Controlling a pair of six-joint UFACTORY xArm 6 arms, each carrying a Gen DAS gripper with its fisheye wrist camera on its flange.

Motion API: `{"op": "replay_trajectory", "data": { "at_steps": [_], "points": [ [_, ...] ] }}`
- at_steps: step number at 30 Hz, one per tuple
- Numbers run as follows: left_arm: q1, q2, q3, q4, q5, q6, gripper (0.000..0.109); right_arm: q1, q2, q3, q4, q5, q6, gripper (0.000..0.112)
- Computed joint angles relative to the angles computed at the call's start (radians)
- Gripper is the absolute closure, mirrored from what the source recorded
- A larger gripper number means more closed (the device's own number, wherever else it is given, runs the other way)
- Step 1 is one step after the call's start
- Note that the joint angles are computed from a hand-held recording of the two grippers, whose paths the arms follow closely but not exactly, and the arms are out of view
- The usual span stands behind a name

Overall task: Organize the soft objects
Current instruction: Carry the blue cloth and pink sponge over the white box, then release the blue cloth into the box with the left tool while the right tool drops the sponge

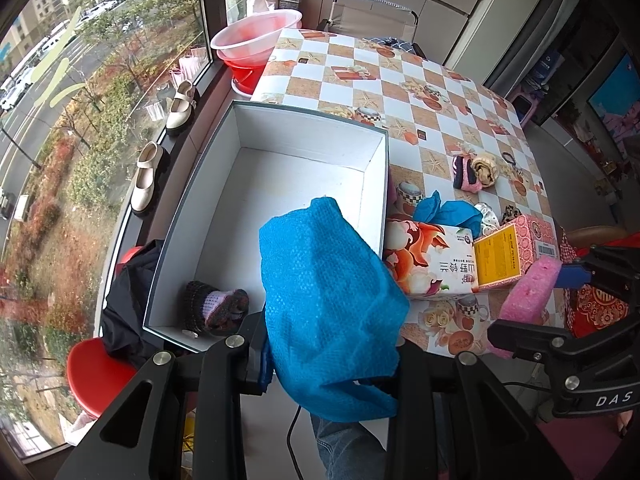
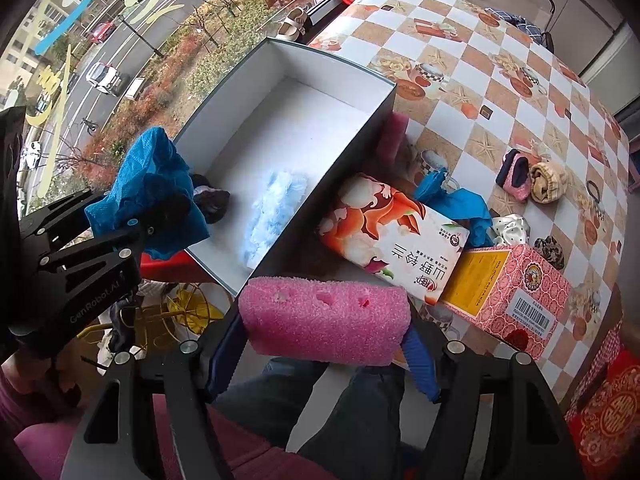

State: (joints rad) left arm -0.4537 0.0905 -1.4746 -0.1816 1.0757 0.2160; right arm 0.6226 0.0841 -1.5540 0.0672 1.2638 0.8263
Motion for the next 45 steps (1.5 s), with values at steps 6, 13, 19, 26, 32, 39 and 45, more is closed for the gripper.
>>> {"op": "replay_trajectory", "data": {
  "at_steps": [6,13,19,26,32,39,45],
  "points": [
    [0.009,0.011,-0.004,0.015,0.001,-0.029,0.074,-0.008,0.011,-0.008,-0.004,-0.011,-0.012,0.041],
    [0.034,0.044,-0.029,0.062,-0.007,-0.076,0.074,-0.02,0.051,-0.044,0.005,-0.029,-0.056,0.041],
    [0.048,0.09,-0.063,0.092,0.003,-0.096,0.074,-0.027,0.144,-0.153,0.011,-0.001,-0.138,0.041],
    [0.047,0.148,-0.111,0.116,-0.011,-0.128,0.074,-0.041,0.278,-0.325,0.009,0.045,-0.219,0.041],
    [0.049,0.206,-0.159,0.142,0.006,-0.152,0.074,-0.059,0.38,-0.449,0.009,0.077,-0.254,0.041],
    [0.049,0.233,-0.168,0.151,0.028,-0.173,0.074,-0.084,0.444,-0.518,0.024,0.086,-0.256,0.041],
    [0.049,0.251,-0.183,0.155,0.041,-0.183,0.074,-0.088,0.485,-0.572,0.029,0.104,-0.273,0.041]
  ]
}}
